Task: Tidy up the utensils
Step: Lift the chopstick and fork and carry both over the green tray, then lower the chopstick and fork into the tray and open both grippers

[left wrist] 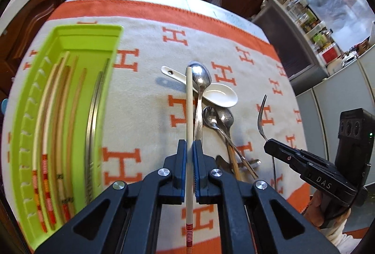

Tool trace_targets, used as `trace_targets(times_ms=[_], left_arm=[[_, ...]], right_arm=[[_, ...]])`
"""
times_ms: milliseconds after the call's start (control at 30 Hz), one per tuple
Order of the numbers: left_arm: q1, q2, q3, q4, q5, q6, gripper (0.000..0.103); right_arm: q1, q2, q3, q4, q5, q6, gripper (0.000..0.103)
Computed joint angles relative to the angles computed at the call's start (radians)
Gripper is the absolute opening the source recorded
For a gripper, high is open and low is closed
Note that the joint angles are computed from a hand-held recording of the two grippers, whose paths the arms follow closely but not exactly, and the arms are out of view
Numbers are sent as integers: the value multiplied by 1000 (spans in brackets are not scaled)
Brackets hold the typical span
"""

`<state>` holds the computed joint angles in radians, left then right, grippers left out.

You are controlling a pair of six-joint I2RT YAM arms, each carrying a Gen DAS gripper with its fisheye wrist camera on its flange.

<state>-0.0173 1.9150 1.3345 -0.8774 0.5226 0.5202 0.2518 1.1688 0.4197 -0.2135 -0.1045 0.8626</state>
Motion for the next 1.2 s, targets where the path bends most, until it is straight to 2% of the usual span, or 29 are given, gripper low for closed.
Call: trace_targets(times_ms=[100,300,567,867,1133,1200], left_arm=[[53,-36,17,-55,20,43,3],[166,-64,105,-125,36,111,3],[272,33,286,-125,4,122,3],[253,191,390,-64,-66,111,3],[222,281,431,-28,-96,114,4],[222,292,443,-34,-93,111,9]], right_arm=[[63,-35,38,-45,22,37,4],[179,33,163,-37,32,99,4],[291,340,509,-36,33,150,4],[271,768,904,-76,11,224,4],[247,960,1030,-82,-56,242,6],[249,983,1053,-83,-58,236,6]])
